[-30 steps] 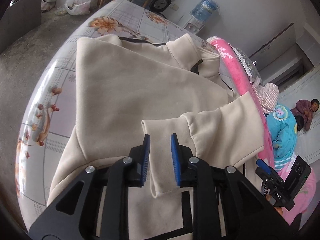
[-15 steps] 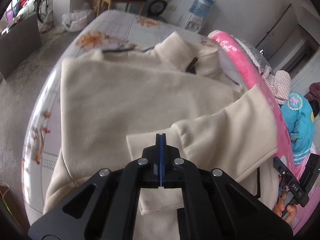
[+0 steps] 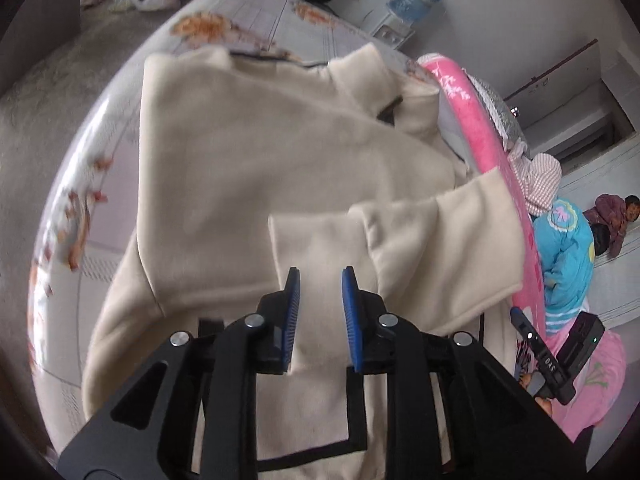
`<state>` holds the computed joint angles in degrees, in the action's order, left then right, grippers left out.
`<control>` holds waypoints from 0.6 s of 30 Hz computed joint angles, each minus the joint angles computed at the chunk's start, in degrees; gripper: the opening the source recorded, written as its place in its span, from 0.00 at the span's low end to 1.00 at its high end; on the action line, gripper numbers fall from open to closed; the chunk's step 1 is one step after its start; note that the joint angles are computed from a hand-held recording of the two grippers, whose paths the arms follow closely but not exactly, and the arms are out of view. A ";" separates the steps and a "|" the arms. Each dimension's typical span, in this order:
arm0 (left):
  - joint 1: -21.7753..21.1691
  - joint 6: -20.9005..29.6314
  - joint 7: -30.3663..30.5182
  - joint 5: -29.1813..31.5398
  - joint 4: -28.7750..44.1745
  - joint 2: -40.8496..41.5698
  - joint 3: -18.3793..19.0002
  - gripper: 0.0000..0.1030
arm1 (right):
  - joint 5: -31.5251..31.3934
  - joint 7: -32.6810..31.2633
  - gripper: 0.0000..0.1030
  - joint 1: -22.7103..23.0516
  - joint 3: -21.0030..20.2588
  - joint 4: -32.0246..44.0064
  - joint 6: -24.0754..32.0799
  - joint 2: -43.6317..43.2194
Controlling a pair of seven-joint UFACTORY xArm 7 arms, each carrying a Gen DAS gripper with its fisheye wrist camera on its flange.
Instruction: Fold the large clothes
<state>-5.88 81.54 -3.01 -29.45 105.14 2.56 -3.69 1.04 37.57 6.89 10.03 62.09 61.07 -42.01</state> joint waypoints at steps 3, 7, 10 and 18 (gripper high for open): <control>-0.35 -1.36 -0.22 0.88 -8.40 -5.55 0.10 0.27 | -0.59 -1.00 0.66 0.55 0.89 1.01 0.07 1.55; -1.54 -3.47 -0.86 4.26 -12.43 -8.33 0.15 0.31 | -1.07 -1.45 0.66 1.08 1.47 2.07 0.03 3.03; -2.17 -4.71 -1.33 4.35 -12.36 -8.05 0.27 0.31 | -1.05 -1.17 0.66 1.33 1.55 2.20 -0.66 3.08; -3.05 -8.48 -1.62 2.77 -12.80 -7.37 0.03 0.30 | -1.88 0.29 0.66 1.17 2.44 3.08 0.97 2.06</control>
<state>-8.93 73.06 -4.63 -26.68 92.34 -4.82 -3.66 -0.84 37.86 8.05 12.47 65.17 62.04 -39.96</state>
